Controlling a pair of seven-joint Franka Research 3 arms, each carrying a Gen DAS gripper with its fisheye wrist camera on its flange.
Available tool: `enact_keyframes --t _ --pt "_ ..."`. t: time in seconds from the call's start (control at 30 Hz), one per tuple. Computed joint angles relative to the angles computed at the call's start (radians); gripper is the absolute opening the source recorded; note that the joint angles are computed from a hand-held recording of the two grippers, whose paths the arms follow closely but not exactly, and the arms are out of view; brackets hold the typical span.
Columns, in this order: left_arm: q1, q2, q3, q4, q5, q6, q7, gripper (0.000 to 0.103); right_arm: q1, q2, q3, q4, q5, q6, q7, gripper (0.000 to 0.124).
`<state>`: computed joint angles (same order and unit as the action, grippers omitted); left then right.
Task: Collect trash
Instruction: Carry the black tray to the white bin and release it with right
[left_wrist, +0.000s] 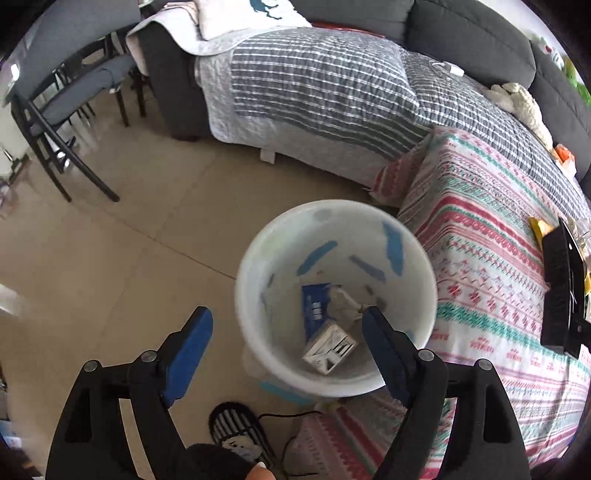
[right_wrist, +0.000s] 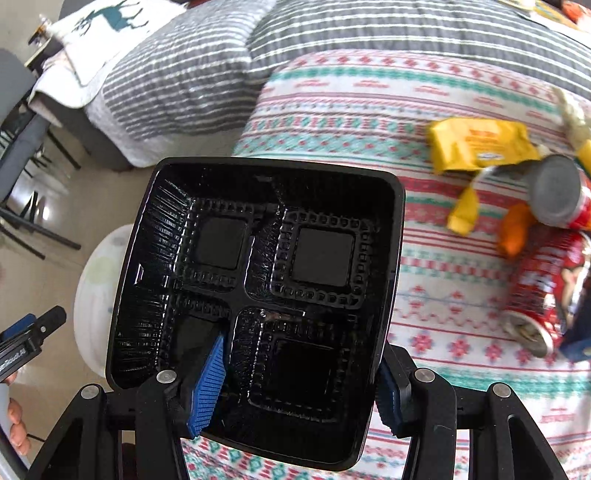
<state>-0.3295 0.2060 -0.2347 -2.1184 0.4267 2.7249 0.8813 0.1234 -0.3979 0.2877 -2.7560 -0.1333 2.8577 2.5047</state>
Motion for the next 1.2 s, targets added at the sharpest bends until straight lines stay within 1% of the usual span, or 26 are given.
enact_keyframes --t 0.07,0.13,0.2,0.3,0.37,0.5,0.67,0.83,0.97,1.0,1.03,1.07,1.1,1.13,1.2 --pt "0.01 -0.014 0.0 -0.021 -0.012 0.001 0.012 0.086 -0.004 0.041 0.014 0.031 -0.017 0.005 0.001 0.06" --pt "0.016 -0.036 0.003 -0.045 -0.014 -0.022 0.017 0.086 0.001 0.084 0.022 0.065 -0.037 0.006 0.006 0.06" --pt "0.02 -0.05 0.006 -0.06 -0.008 -0.034 0.019 0.086 0.023 0.128 0.012 0.097 -0.039 0.01 0.005 0.06" --pt "0.029 -0.069 0.014 -0.084 0.012 -0.022 0.003 0.087 0.087 0.215 -0.031 0.17 -0.004 0.009 -0.036 0.06" --pt "0.036 -0.074 0.015 -0.092 0.017 -0.027 -0.002 0.088 0.111 0.261 -0.041 0.221 -0.027 -0.016 -0.036 0.06" --pt "0.051 -0.084 0.01 -0.103 -0.006 -0.035 0.028 0.089 0.15 0.359 -0.059 0.339 -0.128 -0.081 0.018 0.06" --pt "0.061 -0.1 0.013 -0.125 -0.003 -0.02 0.038 0.09 0.219 0.479 -0.111 0.464 -0.146 -0.152 0.022 0.06" --pt "0.072 -0.114 0.012 -0.147 -0.024 -0.004 0.058 0.091 0.292 0.539 -0.177 0.535 -0.181 -0.196 0.051 0.06" --pt "0.074 -0.119 0.01 -0.153 -0.032 0.005 0.068 0.091 0.327 0.554 -0.212 0.547 -0.2 -0.189 0.071 0.061" --pt "0.073 -0.121 0.01 -0.154 -0.031 0.006 0.068 0.091 0.33 0.56 -0.213 0.557 -0.19 -0.191 0.059 0.062" --pt "0.073 -0.122 0.009 -0.154 -0.031 0.006 0.068 0.091 0.333 0.557 -0.217 0.549 -0.189 -0.163 0.057 0.063" --pt "0.074 -0.125 0.008 -0.157 -0.036 0.007 0.074 0.091 0.334 0.551 -0.22 0.538 -0.185 -0.135 0.053 0.066" --pt "0.074 -0.125 0.007 -0.157 -0.041 0.008 0.078 0.091 0.336 0.544 -0.223 0.528 -0.182 -0.114 0.052 0.074" --pt "0.073 -0.128 0.006 -0.158 -0.043 0.009 0.081 0.091 0.341 0.533 -0.23 0.516 -0.196 -0.096 0.066 0.077" --pt "0.07 -0.132 0.004 -0.161 -0.044 0.011 0.081 0.091 0.348 0.505 -0.238 0.494 -0.237 -0.085 0.097 0.078"
